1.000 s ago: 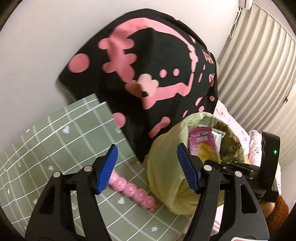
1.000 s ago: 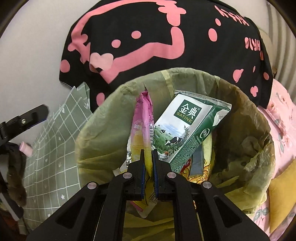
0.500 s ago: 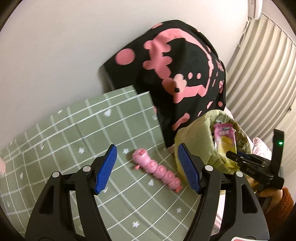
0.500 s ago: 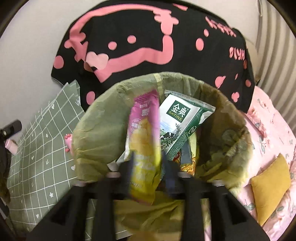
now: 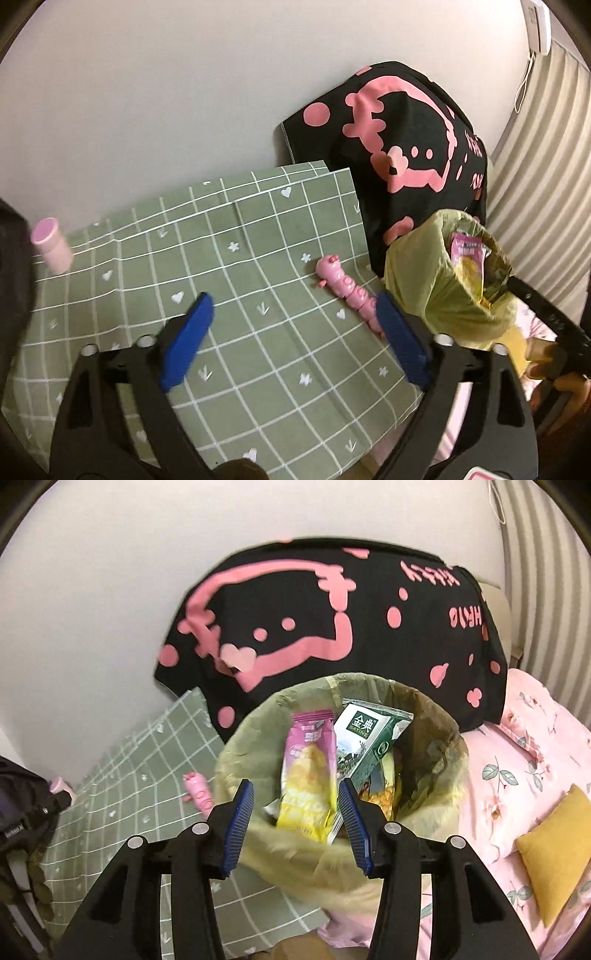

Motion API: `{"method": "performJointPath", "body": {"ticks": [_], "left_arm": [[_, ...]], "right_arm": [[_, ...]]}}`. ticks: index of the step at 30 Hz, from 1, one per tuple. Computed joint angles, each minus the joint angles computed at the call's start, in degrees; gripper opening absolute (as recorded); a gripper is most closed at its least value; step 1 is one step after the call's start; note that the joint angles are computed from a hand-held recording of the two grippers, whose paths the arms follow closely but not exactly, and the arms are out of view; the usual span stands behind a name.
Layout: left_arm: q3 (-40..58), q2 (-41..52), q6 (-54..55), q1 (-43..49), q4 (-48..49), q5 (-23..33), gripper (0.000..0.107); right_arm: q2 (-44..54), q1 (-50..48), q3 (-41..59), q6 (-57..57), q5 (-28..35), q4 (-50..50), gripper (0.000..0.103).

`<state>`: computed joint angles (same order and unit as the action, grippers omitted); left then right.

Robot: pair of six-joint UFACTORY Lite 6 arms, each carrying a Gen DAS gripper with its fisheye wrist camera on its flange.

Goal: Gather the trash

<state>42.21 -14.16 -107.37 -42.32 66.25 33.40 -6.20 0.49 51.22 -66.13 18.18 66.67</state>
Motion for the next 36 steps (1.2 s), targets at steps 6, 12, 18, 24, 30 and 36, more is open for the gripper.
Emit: {"method": "performJointPath", "body": {"ticks": [6, 12, 18, 24, 30, 36], "left_arm": [[-2.31, -0.06, -10.94, -13.99, 2.98, 16.19, 0.087], [-2.90, 4.44, -19.65, -21.87, 2.10, 23.13, 0.087], [6.04, 15.72, -18.16, -29.85, -0.93, 34.14, 0.087], [8.74, 17.56, -19.12, -33.67, -1.43, 37.51, 0.087], [11.54, 19.83, -18.57, -35.93, -1.59, 40.02, 0.086], [13.43, 20.96, -17.63, -37.16, -1.15, 40.98, 0.086]], "right_arm": [[-13.88, 0.67, -13.78, -7.75, 0.50, 7.95, 0.045], [-23.62, 6.61, -24.03, -9.78, -4.69, 9.67, 0.045], [-29.57, 7.94, -28.73, -4.55, -5.86, 4.98, 0.045], [-36.62, 7.89, -31.89, 1.03, -5.36, -0.12, 0.045], [-40.44, 7.16, -32.20, 5.82, -4.65, -4.89, 0.045], [-41.73, 5.52, -31.90, 5.83, -3.85, -5.31, 0.045]]}}
